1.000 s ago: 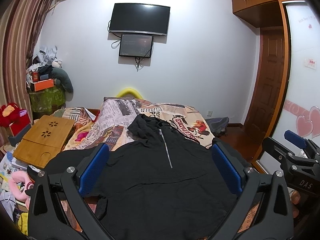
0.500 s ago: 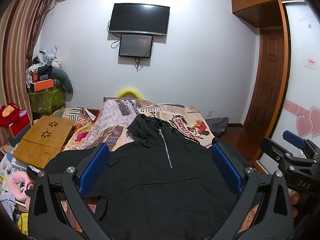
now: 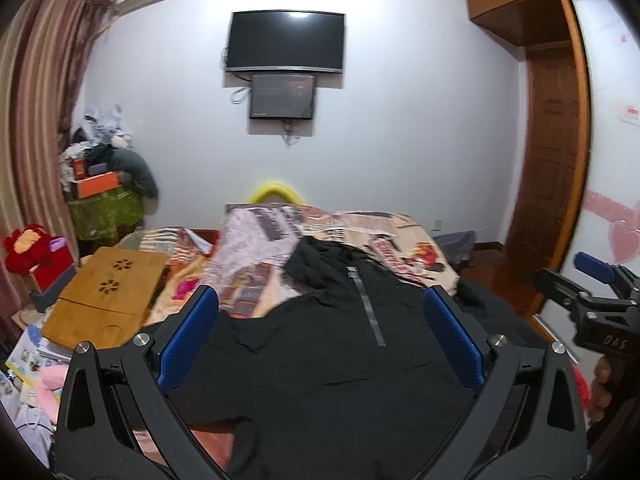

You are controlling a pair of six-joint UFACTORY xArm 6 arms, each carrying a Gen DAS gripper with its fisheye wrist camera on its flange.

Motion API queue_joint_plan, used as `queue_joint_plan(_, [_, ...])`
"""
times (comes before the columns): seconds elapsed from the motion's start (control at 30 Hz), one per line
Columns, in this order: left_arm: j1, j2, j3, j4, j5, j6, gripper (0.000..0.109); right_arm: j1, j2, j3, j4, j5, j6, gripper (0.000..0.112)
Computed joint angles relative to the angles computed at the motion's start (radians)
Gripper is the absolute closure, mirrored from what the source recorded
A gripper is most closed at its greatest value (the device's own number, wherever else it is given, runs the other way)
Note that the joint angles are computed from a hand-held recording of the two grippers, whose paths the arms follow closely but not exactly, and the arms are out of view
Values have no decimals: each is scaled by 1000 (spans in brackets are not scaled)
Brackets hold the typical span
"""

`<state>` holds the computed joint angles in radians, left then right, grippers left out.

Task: Fold large clothes
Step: 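Reach the left tool to the jacket's sleeve and grasp its cuff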

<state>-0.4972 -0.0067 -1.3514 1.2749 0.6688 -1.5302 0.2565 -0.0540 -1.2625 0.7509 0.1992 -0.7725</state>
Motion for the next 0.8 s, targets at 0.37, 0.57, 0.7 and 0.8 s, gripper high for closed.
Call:
queue_joint_plan(0.37, [209,-66,147,-99,91,18,6,-4,197,-186,-209,95,173,10])
queue_joint_plan(0.57, [409,-83,287,-429,-66,162,6,-8,314,-320,-331,183,247,10])
queue_joint_plan(0.7, [515,-107,416,-635,-213,199,6,-4,383,-394,-408,224,287,10])
queue_joint_plan(0.8, [575,-115,510,-780,-328,251,13,2,430,-446,-451,270,300,10])
